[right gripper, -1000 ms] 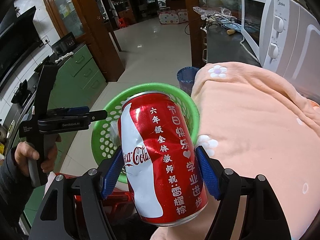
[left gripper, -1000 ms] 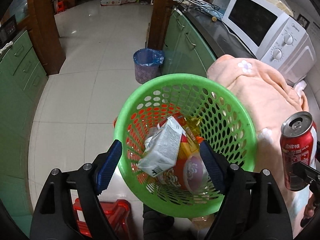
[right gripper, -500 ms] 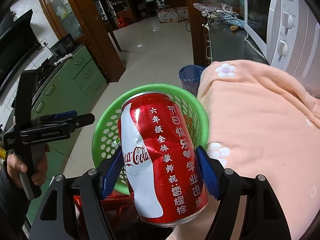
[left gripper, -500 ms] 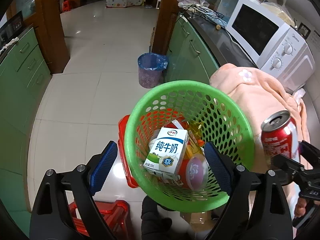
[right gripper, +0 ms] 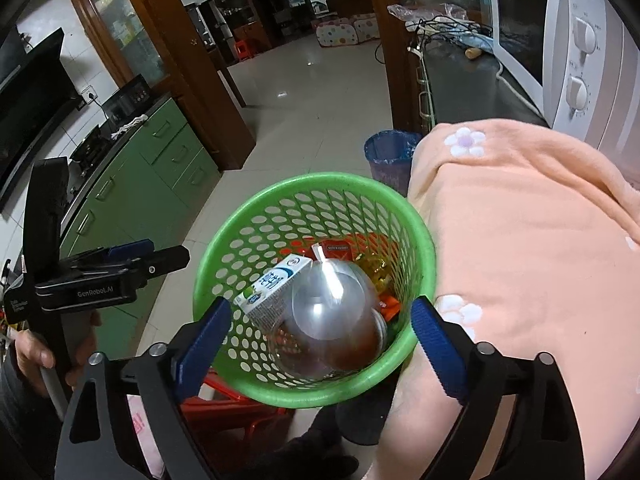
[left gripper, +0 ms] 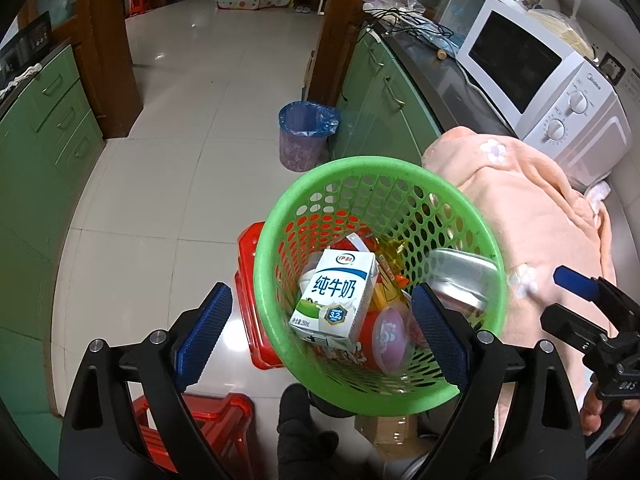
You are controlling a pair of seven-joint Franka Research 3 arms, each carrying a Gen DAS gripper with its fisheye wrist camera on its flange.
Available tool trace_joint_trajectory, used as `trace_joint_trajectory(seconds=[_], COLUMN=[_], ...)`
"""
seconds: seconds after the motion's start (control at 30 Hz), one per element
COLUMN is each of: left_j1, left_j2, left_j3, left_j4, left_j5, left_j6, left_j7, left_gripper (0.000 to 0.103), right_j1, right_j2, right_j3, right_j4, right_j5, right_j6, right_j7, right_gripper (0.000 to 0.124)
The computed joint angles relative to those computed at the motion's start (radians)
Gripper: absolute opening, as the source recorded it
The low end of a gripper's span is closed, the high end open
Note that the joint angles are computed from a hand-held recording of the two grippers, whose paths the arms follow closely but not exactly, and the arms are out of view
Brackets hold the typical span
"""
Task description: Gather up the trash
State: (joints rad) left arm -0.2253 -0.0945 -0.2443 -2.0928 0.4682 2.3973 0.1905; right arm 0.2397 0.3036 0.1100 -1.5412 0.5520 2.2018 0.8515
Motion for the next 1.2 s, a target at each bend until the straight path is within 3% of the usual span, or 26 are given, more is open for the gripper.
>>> trace_joint_trajectory(seconds=[0.83, 0.97, 1.1, 1.2], left_j1=[-0.021, -0.025, -0.028, -0.031], left_j2=[0.0, -0.003, -0.007, -0.007], left_j3=[-0.015, -0.017, -0.02, -0.023], left_j4=[0.036, 0.04, 0.042, 0.045], left_j5=[0.028, 0.034, 0.041, 0.051], left_j6=[-0.019, -0.024, -0.026, -0.026], left_j7=[0.004, 0.004, 0.004, -0.001], left_gripper=[0.09, 0.09, 0.09, 0.09], right_j1=[0.009, 0.002, 0.011, 0.011], right_j2=[-0.122, -0.118, -0.149, -0.15], right_j3=[-0.018, -0.022, -0.023, -0.028], right_j4=[-0.162, -0.149, -0.197, -0.189], right_j5=[-0.026, -0.02, -0.036, -0.06], right_j6=[0.128, 0.08, 0.135, 0.088], right_j7=[-0.041, -0.037, -0.04, -0.024], right_gripper=[0.096, 0.096, 0.096, 0.096])
